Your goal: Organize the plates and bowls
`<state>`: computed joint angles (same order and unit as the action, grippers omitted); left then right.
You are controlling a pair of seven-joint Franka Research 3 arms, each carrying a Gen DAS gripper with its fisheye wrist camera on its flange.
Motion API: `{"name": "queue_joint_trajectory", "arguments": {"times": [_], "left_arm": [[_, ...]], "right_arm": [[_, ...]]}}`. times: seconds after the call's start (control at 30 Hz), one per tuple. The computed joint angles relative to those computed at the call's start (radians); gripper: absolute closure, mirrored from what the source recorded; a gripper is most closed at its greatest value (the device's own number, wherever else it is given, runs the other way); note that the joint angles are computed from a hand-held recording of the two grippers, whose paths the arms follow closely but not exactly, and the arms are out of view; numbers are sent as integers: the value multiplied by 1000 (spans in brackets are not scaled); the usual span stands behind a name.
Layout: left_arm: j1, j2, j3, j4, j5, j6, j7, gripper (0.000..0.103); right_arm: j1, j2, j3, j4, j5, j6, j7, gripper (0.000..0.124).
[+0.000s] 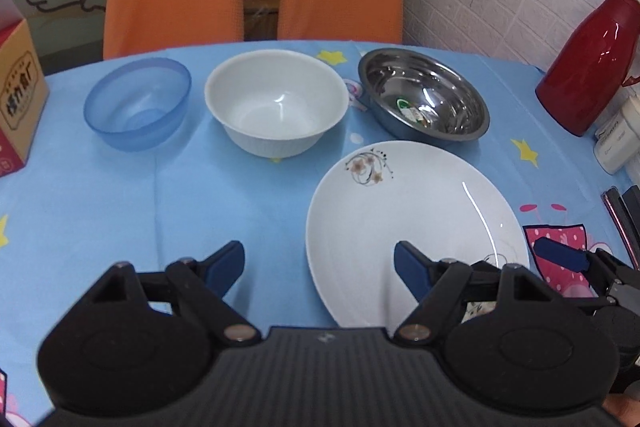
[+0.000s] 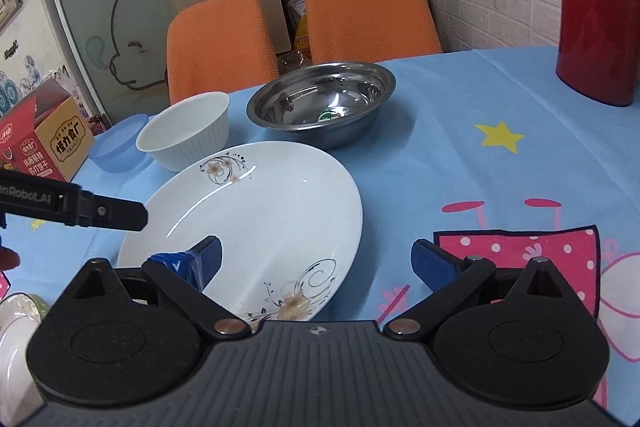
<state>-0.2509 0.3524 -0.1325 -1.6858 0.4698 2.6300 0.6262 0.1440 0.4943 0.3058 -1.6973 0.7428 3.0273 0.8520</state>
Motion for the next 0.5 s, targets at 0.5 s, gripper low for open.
{"name": "queue_joint_trajectory", "arguments": {"times": [0.5], "left_arm": [[-39, 125, 30, 144, 7, -79, 5, 26]], "right_arm": [[64, 46, -66, 56, -139, -54, 88, 35]]}}
